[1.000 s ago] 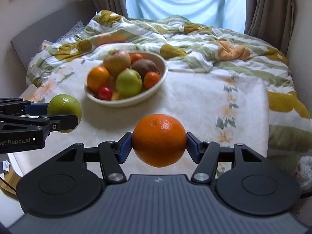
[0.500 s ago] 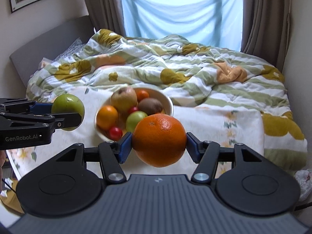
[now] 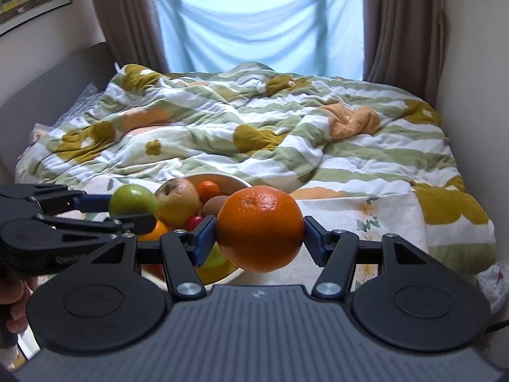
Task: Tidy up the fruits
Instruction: 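Carry the green apple and orange to the bowl with both tools, then release the green apple into the bowl with the left tool while the right tool releases the orange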
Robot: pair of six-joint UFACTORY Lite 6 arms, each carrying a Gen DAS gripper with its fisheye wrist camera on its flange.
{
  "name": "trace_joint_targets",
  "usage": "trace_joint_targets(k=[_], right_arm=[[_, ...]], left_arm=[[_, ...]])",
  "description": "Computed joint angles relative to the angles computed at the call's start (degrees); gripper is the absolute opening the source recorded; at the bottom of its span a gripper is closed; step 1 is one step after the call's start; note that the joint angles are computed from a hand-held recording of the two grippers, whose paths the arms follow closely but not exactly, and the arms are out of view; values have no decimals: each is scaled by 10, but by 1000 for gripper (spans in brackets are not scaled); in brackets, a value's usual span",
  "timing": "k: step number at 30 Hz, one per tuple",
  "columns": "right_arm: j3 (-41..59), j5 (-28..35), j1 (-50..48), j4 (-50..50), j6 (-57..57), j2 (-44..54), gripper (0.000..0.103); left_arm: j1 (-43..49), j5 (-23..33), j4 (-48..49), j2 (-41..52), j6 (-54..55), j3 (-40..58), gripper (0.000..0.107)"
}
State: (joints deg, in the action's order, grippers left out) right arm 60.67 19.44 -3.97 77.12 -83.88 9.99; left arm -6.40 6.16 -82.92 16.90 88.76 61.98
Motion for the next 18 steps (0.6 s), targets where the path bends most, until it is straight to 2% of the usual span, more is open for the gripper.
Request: trace_joint_targets(k=[5,10,18], right_arm=[[22,-31,12,-15,39,35,74],[36,-51,20,-38,79,56,74],[50,-60,28,-46,93,77,74]], left_arm=[[4,7,-4,64,38,44,55],[0,1,-64,90,120,58,55],[-1,-2,-99,105,164,67,55]])
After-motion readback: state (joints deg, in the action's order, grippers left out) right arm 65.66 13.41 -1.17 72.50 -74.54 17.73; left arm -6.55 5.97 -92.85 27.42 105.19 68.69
